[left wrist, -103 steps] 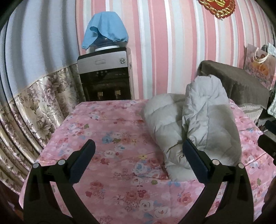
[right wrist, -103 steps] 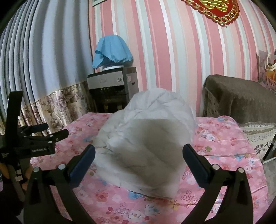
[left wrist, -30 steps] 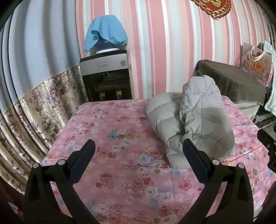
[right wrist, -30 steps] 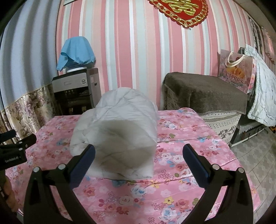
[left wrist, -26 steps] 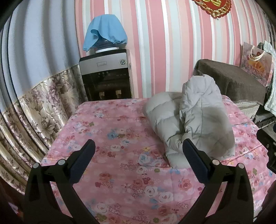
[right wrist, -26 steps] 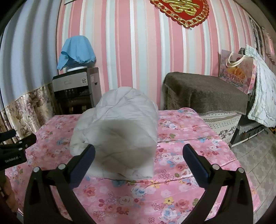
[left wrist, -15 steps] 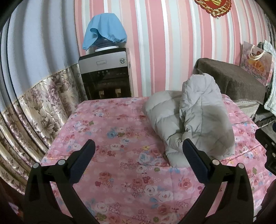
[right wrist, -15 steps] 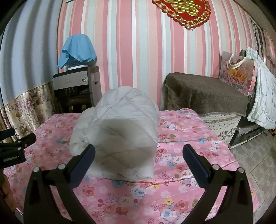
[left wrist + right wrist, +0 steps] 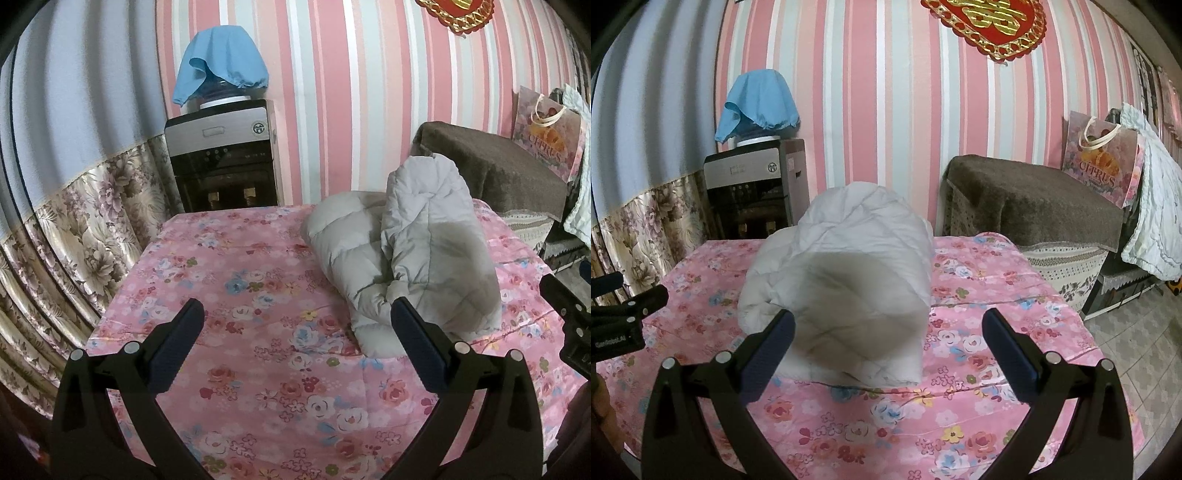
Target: Fold large clothes
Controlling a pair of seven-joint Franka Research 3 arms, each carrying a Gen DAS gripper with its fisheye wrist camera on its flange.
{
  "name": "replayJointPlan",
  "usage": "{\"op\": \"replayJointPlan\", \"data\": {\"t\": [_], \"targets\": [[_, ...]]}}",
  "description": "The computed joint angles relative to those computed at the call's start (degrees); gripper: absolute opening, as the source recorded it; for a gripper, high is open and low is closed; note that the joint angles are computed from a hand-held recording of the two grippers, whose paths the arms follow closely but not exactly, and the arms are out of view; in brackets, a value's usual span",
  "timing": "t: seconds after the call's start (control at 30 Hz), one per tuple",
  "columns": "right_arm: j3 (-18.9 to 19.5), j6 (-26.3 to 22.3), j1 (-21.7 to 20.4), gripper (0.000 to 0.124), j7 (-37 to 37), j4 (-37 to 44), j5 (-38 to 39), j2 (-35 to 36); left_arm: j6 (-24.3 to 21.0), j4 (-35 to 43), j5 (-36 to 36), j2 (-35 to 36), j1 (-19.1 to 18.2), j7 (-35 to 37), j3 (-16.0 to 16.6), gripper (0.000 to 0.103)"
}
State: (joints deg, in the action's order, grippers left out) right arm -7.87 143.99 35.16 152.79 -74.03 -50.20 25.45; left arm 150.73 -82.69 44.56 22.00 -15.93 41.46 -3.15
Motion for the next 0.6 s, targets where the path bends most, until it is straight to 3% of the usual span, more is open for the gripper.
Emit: {"op": "replayJointPlan", "data": {"t": [0.6], "targets": [[-0.13, 0.43, -0.27, 0.102, -0.9, 0.16, 0.78, 0.25, -0.04, 1.2, -2.67, 0.96, 0.02, 3.63, -0.35, 0.1]]}}
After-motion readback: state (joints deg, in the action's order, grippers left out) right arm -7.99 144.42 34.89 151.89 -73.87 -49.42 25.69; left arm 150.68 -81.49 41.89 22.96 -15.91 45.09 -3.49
